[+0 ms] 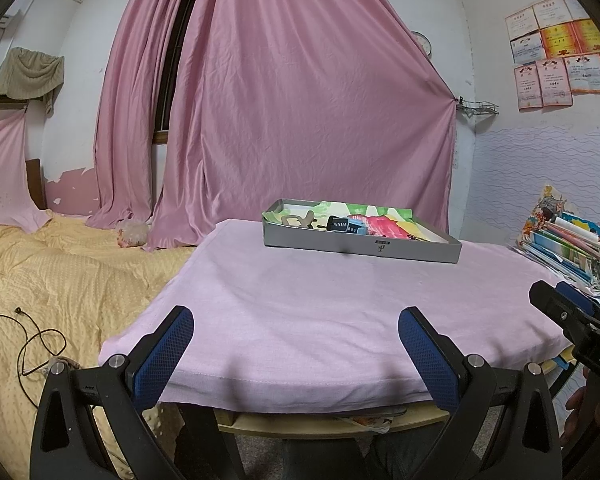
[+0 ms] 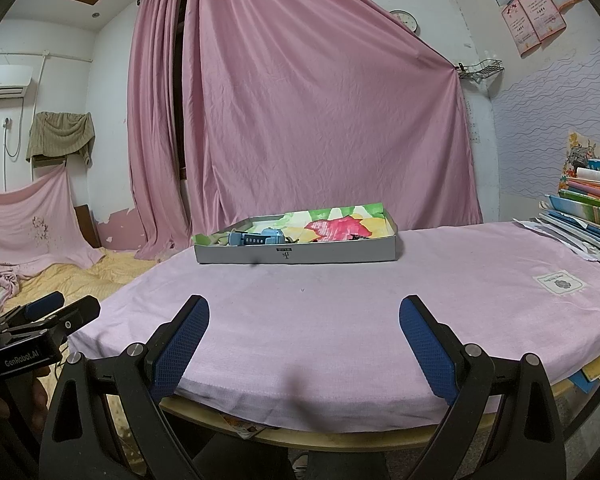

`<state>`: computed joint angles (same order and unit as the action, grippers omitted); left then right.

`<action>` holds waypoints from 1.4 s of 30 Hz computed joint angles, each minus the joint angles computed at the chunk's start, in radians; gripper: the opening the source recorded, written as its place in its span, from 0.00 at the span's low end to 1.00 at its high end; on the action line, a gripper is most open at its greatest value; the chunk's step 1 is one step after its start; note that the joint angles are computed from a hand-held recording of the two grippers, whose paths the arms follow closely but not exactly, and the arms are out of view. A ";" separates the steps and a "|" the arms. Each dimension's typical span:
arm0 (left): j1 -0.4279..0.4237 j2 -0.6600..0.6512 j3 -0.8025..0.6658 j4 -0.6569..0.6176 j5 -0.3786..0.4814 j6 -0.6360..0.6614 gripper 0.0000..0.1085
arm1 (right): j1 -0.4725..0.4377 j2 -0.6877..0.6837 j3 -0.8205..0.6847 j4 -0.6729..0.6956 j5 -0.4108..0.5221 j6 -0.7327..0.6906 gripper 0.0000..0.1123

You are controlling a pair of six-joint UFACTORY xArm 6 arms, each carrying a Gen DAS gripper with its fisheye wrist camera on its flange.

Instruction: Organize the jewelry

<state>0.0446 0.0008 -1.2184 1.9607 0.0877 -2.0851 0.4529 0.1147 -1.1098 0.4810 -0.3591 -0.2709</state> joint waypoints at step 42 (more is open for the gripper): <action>0.003 -0.003 0.010 0.006 -0.005 -0.012 0.95 | 0.008 0.001 0.014 0.000 -0.002 0.007 0.83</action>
